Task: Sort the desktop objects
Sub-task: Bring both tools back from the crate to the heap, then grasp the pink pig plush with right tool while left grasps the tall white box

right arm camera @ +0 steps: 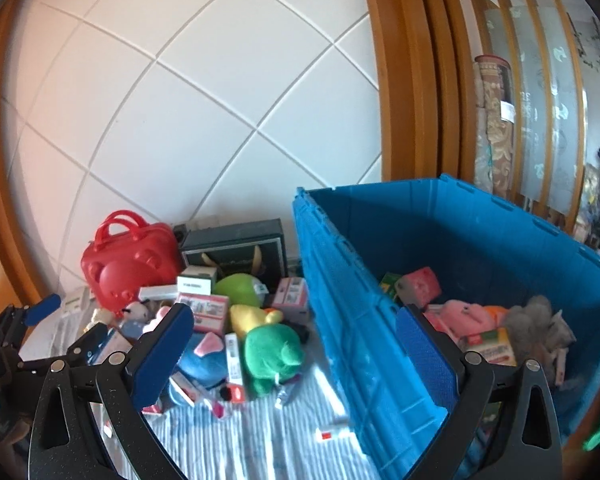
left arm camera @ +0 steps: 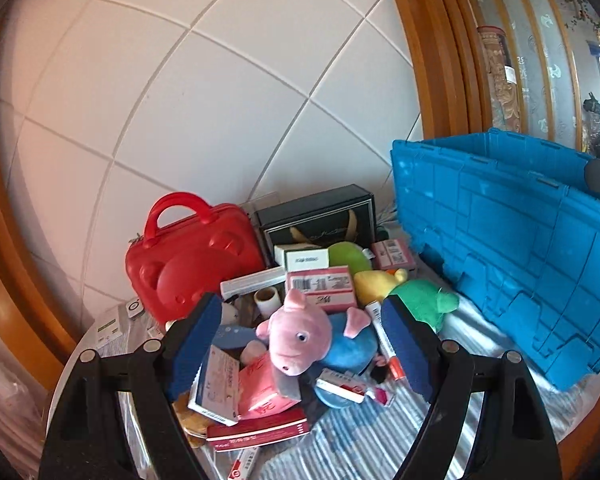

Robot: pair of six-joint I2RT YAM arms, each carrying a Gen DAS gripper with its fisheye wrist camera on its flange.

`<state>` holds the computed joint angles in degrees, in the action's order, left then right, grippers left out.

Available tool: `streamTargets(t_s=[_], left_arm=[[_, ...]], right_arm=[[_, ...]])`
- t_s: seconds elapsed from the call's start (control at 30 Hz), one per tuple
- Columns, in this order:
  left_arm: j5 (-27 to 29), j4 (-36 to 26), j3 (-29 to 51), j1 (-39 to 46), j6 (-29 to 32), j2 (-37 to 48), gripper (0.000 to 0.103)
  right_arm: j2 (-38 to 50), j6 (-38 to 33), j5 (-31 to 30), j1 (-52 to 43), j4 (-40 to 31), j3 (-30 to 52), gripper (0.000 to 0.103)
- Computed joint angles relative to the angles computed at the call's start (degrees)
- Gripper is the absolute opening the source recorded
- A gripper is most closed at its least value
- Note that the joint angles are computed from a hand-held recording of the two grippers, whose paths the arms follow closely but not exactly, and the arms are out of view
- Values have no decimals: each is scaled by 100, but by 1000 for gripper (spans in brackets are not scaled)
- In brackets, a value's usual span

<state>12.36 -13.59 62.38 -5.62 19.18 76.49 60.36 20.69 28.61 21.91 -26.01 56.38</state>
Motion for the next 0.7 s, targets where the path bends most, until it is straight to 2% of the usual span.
streamTargets(t_s=[0.17,0.3,0.5,0.7], left_arm=[[120,288,-111,542,458,597,82],[260,273,213,908,338,1337,82],[155,305,885,1145,213,2383,82],[275,-103,1738,1287,330,3289,82]], right_arm=[[579,226,-65,282,569,-142,103],[1213,128,-409,166,995,-27,103],[2517,-131,-1271,-33,1491,623,103],[4008,-330,-2050,-90,1669,1566,103]])
